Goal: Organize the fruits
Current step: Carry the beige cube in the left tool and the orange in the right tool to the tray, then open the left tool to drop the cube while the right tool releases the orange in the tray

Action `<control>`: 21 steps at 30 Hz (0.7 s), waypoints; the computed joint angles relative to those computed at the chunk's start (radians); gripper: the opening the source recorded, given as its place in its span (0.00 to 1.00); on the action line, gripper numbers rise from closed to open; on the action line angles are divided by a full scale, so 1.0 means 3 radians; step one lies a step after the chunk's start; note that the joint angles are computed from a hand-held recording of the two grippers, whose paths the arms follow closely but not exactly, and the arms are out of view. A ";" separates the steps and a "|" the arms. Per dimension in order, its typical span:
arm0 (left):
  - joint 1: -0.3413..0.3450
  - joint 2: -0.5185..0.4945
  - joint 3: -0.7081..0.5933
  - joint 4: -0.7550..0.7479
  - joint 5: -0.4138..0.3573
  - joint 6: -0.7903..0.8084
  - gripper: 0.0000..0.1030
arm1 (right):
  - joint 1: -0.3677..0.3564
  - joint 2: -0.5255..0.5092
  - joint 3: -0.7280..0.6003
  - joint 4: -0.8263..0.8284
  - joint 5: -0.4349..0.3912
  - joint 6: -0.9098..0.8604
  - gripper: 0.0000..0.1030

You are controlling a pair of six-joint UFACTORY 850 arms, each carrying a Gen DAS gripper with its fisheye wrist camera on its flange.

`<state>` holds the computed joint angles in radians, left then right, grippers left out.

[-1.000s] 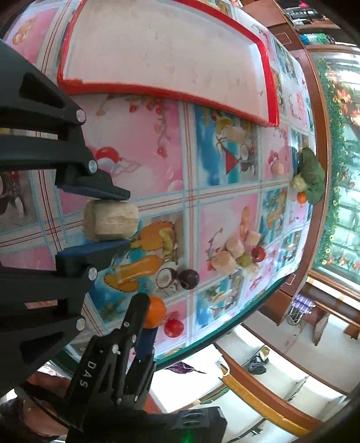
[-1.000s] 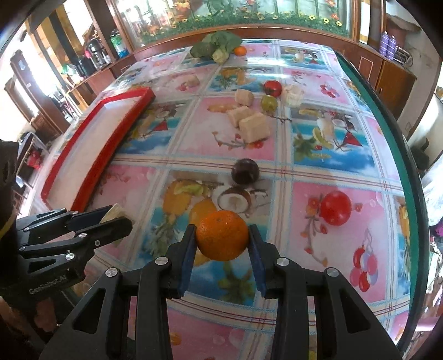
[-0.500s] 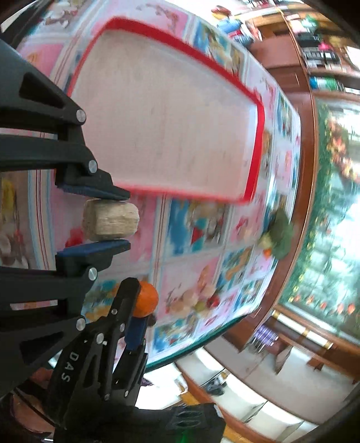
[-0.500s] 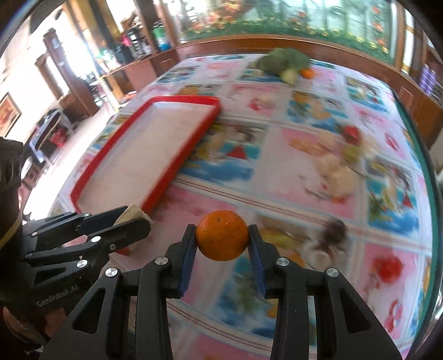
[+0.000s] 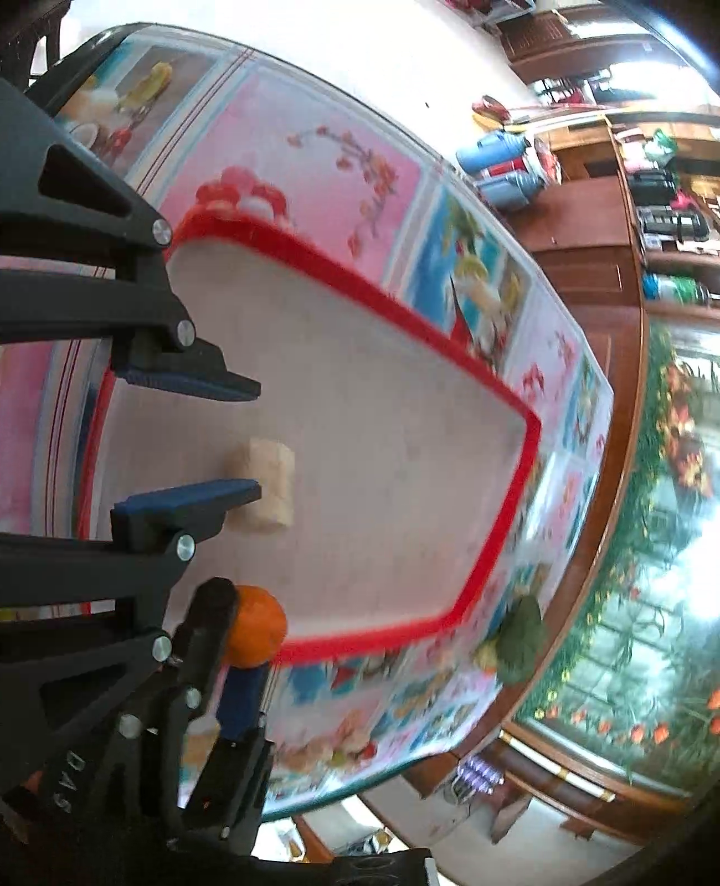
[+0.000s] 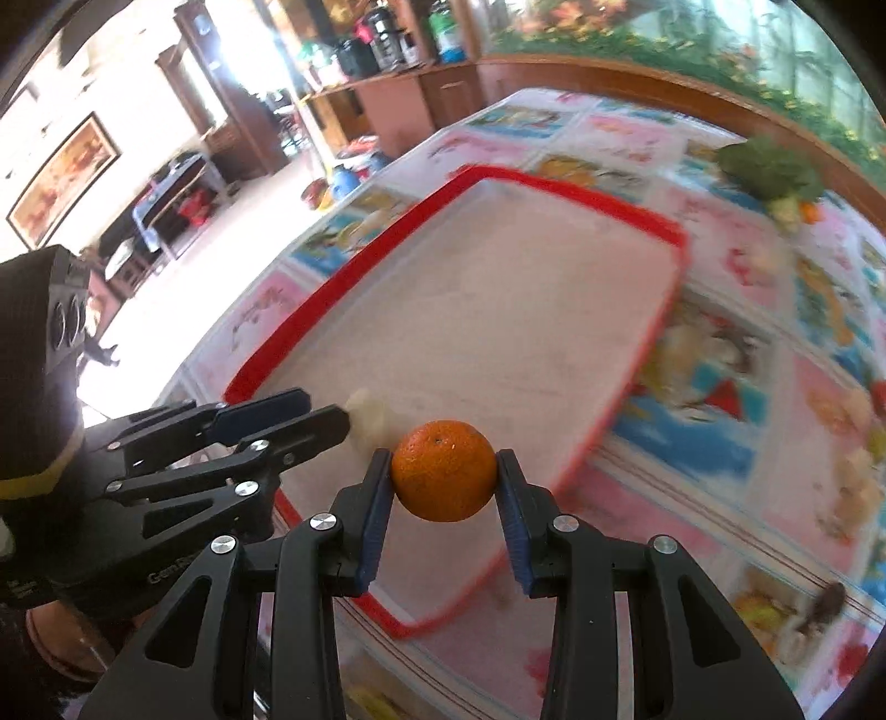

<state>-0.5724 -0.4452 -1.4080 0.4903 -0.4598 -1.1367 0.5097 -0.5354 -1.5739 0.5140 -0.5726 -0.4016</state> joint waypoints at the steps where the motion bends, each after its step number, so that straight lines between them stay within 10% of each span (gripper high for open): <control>1: 0.0024 -0.0001 0.0016 0.0001 0.0004 0.0005 0.31 | 0.0023 -0.0061 -0.0060 -0.0002 -0.0038 0.0012 0.34; 15: 0.0107 -0.0060 0.0016 -0.0049 -0.0091 0.0098 0.31 | 0.0138 -0.0314 -0.0297 -0.0303 -0.0141 0.0212 0.36; 21: 0.0051 -0.0048 0.0018 0.0259 -0.0270 -0.0216 0.56 | 0.0168 -0.0241 -0.0242 -0.0552 -0.0062 0.0379 0.42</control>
